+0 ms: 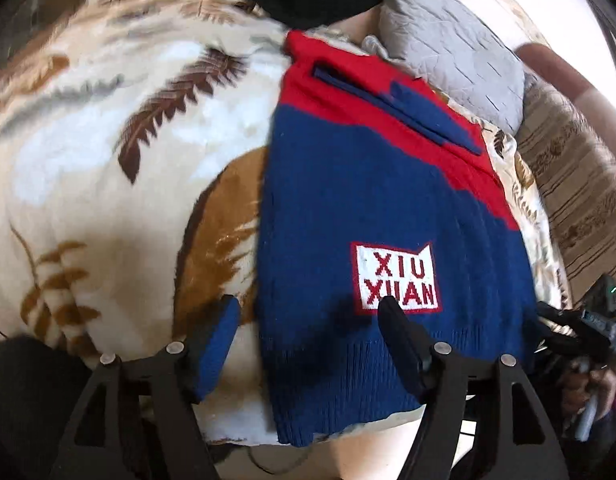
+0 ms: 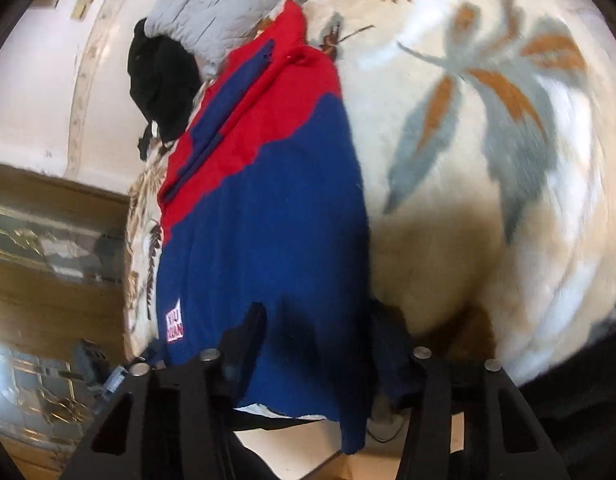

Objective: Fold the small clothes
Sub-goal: 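Grasp the navy hem with both tools and fold it up toward the collar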

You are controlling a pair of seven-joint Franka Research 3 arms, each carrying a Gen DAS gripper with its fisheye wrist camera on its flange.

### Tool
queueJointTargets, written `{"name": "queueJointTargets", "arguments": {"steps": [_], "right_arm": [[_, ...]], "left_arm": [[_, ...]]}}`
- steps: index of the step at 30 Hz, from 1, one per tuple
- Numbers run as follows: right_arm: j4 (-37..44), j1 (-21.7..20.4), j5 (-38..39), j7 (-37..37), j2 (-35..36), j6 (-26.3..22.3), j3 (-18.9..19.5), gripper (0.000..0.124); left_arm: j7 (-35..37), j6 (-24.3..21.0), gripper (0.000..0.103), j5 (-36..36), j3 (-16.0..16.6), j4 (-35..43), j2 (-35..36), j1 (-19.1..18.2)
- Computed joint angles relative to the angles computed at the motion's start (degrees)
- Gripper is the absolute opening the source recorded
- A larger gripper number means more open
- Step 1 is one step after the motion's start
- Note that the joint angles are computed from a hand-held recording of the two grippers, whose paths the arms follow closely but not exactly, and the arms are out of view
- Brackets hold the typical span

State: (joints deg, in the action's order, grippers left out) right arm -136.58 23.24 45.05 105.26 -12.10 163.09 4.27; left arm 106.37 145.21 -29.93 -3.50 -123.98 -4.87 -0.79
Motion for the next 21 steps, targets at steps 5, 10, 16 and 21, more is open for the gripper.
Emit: {"name": "queueJointTargets", "arguments": {"steps": [5,10,16,21], "right_arm": [[2.0,1.4,3.3,-2.5,2.9,0.7,-0.2,0.031],[3.2,0.0,-1.3,-1.5,3.4,-0.9,1.2,0.031],[3.1,-2.7,-11.6,5.2,-0.8,-2.8,2.7,0.009],[3.2,-0.1,-3.3,-1.3,1.5,-9.0,-2.3,0.012]], "left_arm": [[-1.0,-0.7,0.036,-0.5,-0.3,0.2,0.7,0.4],[1.4,-1.6,0.050,0.7,-0.7,-0.3,0.0,-0.4],[0.7,2.8,0.010,-0.2,0.1,-1.9,-5.4,-0.4],[-2.0,-1.6,0.011,1.7,1.6,-0.6,-1.5,-0.7]]}}
